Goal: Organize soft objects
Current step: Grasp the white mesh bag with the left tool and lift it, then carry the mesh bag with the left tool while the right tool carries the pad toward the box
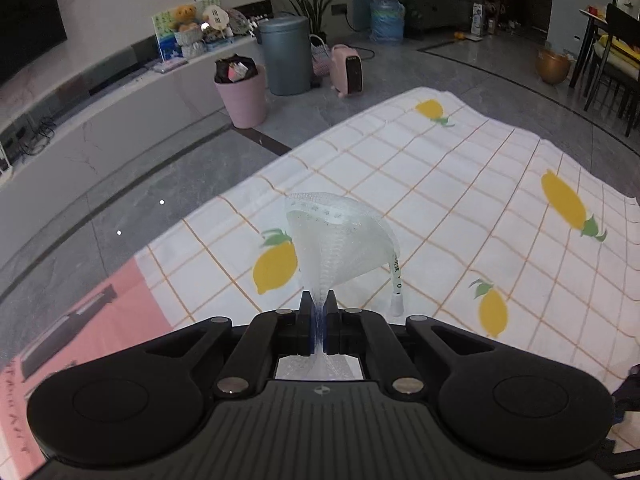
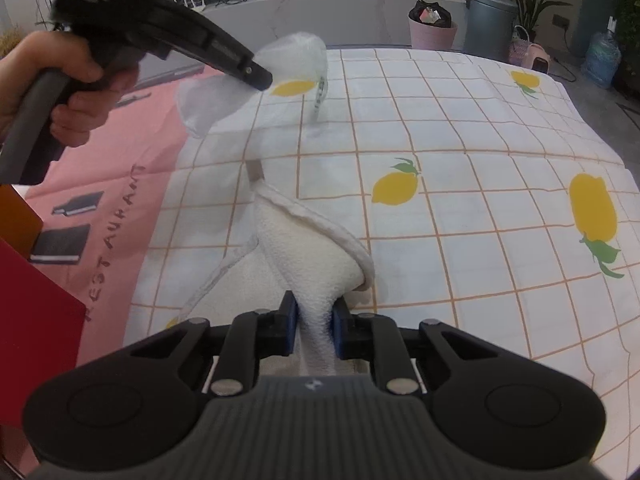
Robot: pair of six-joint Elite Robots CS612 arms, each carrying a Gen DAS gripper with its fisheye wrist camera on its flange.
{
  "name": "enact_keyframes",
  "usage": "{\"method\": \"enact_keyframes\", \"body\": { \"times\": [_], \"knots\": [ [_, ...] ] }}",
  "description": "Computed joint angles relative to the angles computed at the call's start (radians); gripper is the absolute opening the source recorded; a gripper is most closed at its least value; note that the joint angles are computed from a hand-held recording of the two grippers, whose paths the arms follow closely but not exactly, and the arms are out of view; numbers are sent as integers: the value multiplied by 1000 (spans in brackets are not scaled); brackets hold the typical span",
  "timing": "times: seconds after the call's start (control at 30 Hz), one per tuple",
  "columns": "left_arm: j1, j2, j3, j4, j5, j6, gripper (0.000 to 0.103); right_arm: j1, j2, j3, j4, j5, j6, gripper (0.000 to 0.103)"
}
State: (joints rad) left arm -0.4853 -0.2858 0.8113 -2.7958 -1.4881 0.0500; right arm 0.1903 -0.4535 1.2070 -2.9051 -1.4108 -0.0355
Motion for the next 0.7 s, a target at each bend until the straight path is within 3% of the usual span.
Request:
{"method": "enact_keyframes", "body": {
  "times": [0.1, 0.2, 0.43, 0.6, 0.7],
  "knots": [
    [-15, -51, 69, -13, 72, -26, 4, -6, -8, 11, -19, 44, -22, 12],
    [-22, -98, 137, -52, 96, -65, 4, -12, -10, 15, -38, 84, -3, 11],
    [-57, -207, 305, -154, 180, -31, 4, -23, -32, 58, -134, 157, 22, 11],
    [-95, -274, 427, -241, 284, 38, 4, -27, -51, 92, -206, 199, 63, 11],
    [-111, -312, 502, -315, 319, 11, 4, -15, -67, 118, -257, 193, 31, 11]
  ]
}}
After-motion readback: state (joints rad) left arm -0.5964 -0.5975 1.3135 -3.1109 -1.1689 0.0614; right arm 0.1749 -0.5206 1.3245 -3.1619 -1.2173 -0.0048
